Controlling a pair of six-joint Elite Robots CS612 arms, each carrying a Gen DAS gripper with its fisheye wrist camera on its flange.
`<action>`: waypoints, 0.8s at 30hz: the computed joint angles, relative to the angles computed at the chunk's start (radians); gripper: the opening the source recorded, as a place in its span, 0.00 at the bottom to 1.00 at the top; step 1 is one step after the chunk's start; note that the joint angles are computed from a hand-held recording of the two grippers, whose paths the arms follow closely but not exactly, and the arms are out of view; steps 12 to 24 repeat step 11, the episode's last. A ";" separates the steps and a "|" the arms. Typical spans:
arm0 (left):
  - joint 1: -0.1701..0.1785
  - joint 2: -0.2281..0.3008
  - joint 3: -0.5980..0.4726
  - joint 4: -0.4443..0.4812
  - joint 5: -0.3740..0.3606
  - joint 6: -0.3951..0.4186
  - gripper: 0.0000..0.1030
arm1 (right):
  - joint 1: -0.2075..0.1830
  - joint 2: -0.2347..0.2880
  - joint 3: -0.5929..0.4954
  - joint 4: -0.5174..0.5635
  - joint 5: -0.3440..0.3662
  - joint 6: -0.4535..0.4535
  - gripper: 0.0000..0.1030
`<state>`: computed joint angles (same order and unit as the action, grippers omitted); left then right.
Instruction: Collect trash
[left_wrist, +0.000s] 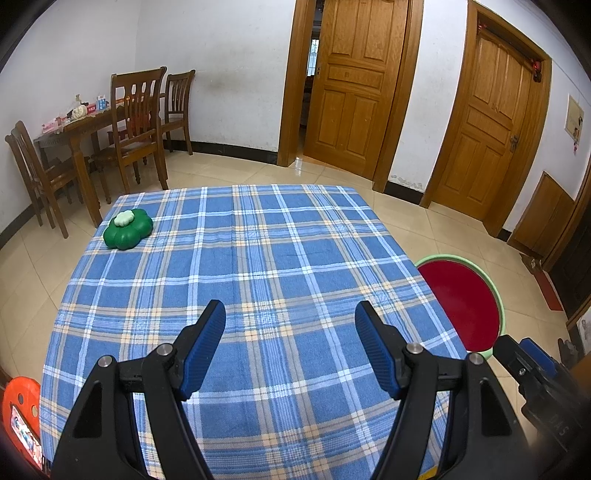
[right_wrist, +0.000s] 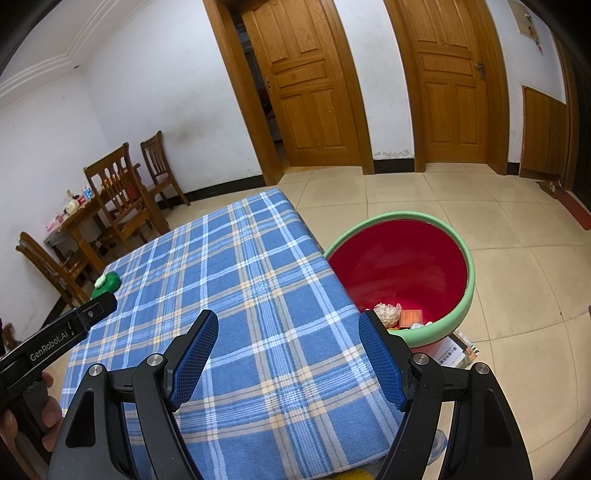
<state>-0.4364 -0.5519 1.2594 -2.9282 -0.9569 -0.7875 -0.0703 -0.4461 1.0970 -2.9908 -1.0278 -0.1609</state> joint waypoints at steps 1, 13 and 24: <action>0.000 0.000 0.000 0.000 -0.001 0.000 0.70 | 0.000 0.000 0.000 0.000 0.000 0.000 0.77; 0.001 0.004 -0.007 0.012 -0.008 -0.004 0.70 | 0.001 -0.001 0.007 0.002 -0.002 -0.004 0.77; 0.001 0.004 -0.007 0.012 -0.008 -0.004 0.70 | 0.001 -0.001 0.007 0.002 -0.002 -0.004 0.77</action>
